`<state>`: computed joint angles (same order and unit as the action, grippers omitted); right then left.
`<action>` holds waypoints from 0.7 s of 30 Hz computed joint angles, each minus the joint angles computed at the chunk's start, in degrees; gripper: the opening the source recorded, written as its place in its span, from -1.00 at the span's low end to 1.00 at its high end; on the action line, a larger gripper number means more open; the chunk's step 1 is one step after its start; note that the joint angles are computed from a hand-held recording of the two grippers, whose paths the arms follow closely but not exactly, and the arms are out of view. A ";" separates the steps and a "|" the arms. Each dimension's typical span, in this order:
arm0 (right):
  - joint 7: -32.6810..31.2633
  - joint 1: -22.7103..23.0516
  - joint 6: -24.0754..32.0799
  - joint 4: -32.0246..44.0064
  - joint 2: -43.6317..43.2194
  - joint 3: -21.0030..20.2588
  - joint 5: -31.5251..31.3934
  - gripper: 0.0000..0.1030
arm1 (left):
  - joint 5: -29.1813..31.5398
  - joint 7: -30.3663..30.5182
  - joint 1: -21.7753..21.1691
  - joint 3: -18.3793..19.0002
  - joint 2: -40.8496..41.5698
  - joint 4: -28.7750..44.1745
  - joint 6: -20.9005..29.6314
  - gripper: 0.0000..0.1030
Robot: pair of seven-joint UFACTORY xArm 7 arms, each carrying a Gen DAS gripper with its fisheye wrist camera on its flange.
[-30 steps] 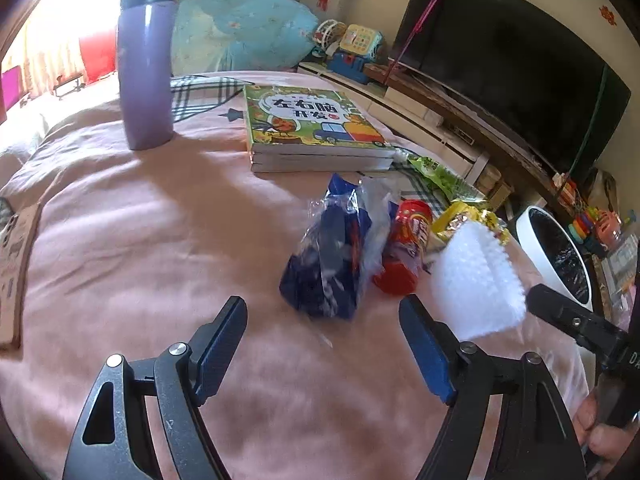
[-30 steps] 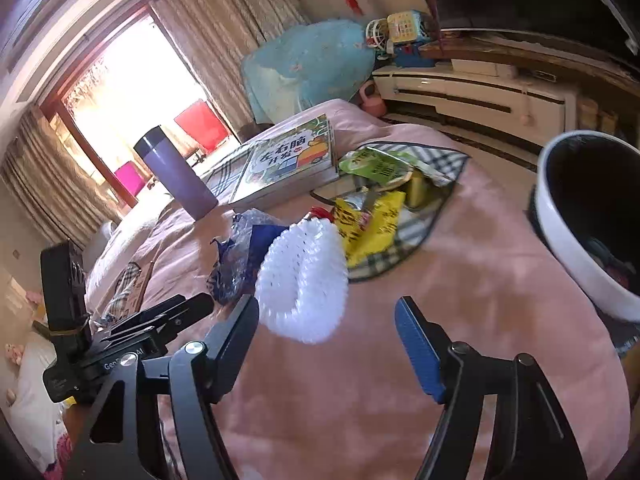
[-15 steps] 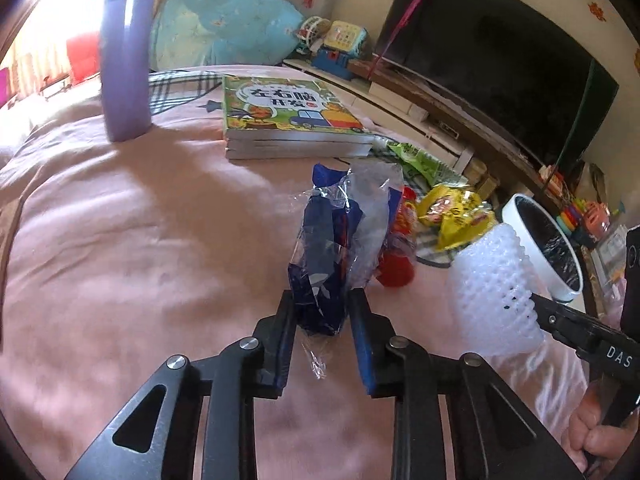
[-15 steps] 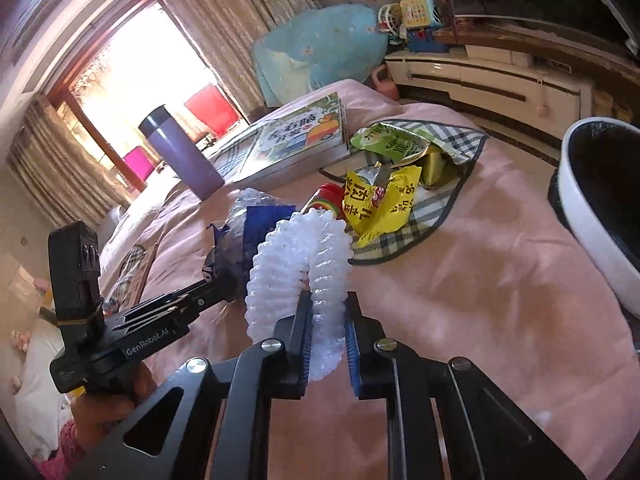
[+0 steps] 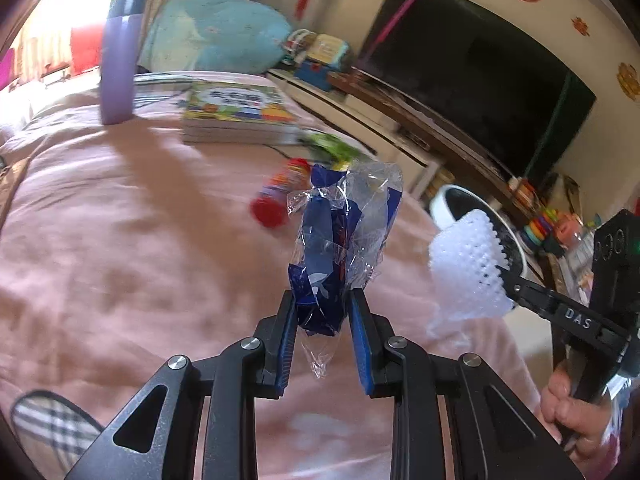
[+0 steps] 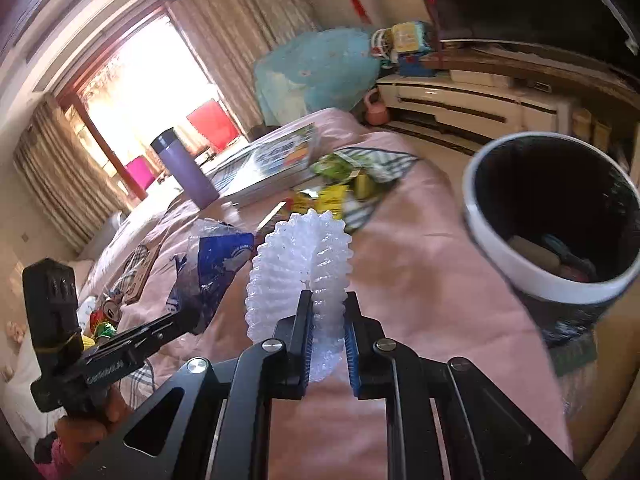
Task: Collect trash
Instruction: 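Carry wrapper and foam net over the bin and open both tools to drop them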
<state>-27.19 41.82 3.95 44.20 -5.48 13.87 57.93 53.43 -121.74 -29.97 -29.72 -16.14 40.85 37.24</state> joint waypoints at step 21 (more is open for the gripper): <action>-5.32 2.35 -1.50 -11.00 -12.51 -13.92 4.83 -0.72 | 5.73 14.05 -9.16 12.19 21.29 21.08 -2.27 -0.53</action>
